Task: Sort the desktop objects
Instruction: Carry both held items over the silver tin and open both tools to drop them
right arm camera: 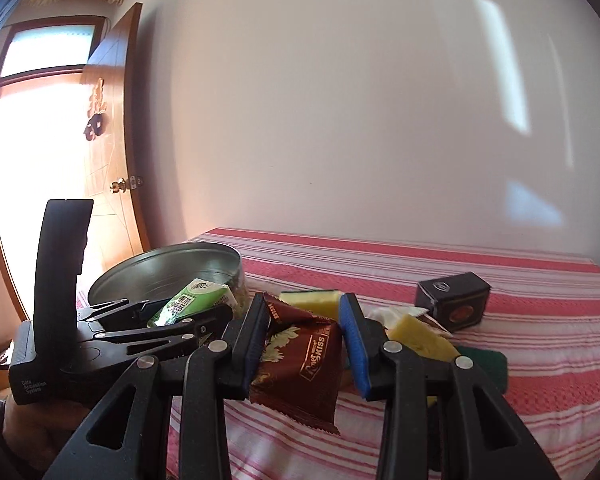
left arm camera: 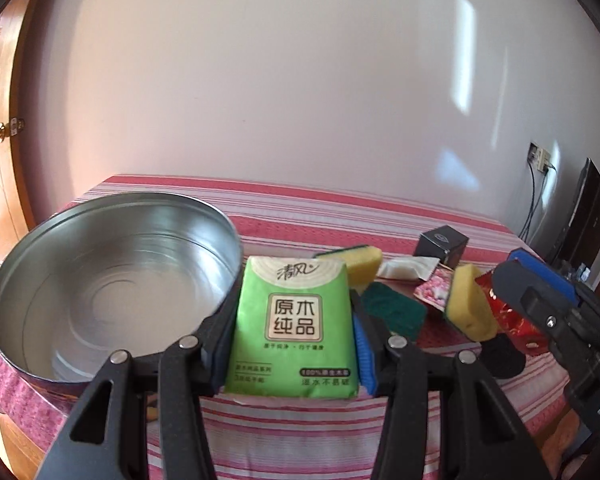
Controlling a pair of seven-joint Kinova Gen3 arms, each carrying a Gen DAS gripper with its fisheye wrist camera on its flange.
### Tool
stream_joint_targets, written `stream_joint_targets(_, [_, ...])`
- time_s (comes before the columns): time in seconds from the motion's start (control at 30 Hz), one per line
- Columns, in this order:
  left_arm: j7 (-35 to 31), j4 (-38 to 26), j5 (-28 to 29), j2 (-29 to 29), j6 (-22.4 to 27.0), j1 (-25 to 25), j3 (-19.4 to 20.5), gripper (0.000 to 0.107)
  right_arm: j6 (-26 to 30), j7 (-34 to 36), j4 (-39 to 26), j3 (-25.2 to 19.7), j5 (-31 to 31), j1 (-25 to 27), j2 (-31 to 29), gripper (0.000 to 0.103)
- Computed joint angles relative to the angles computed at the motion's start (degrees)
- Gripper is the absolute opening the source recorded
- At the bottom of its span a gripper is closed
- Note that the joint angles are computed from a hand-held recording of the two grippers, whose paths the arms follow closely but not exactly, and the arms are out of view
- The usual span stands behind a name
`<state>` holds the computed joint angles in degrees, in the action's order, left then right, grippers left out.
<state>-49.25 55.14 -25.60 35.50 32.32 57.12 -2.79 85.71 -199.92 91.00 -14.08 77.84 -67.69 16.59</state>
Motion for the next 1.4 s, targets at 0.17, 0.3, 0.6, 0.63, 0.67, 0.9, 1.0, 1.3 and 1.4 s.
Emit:
stream_joint_targets(0.17, [7.52, 2.52, -4.02, -1.25, -1.13, 1.26, -5.81, 0.049, -6.9, 5.45, -4.71, 2.01, 2.73, 2.37, 2.77, 0.04])
stream_joint_targets(0.3, [14.25, 3.95, -9.37, -1.69, -0.6, 2.14, -9.68, 0.049, -12.93, 9.09, -8.56, 4.5, 3.66, 4.14, 5.0, 0.04])
stream_joint_targets(0.6, [20.81, 1.13, -13.75, 0.25, 3.43, -1.85, -8.73, 0.049, -22.97, 18.69, -18.87, 10.62, -0.53, 6.9, 11.66, 0.04])
stream_joint_targets(0.63, [21.37, 1.03, -14.09, 0.48, 3.59, -2.12, -8.77, 0.049, -23.56, 19.96, -19.84, 11.21, -1.4, 7.04, 12.29, 0.04])
stream_joint_targets(0.67, [21.64, 0.63, -14.29, 0.75, 4.09, -2.48, -8.69, 0.049, -24.14, 20.98, -20.69, 11.83, -2.17, 7.16, 12.88, 0.04])
stream_joint_targets(0.9, [22.1, -2.18, -14.47, 2.54, 6.47, -4.13, -8.0, 0.049, -28.64, 27.48, -25.92, 15.47, -8.25, 8.42, 16.17, 0.04])
stream_joint_targets(1.0, [22.1, -4.29, -15.21, 3.49, 9.63, -3.56, -8.31, 0.049, -30.69, 28.94, -26.83, 16.81, -10.84, 8.67, 16.77, 0.04])
stream_joint_targets(1.3, [29.12, -3.55, -19.22, 3.52, 12.11, -0.97, -10.99, 0.084, -28.0, 17.49, -21.96, 22.15, -3.64, 3.34, 16.57, 0.082])
stream_joint_targets(1.4, [34.96, -1.0, -22.73, 2.7, 10.8, 0.36, -12.53, 0.098, -21.8, 12.96, -21.03, 22.58, 1.06, 1.04, 17.29, 0.089])
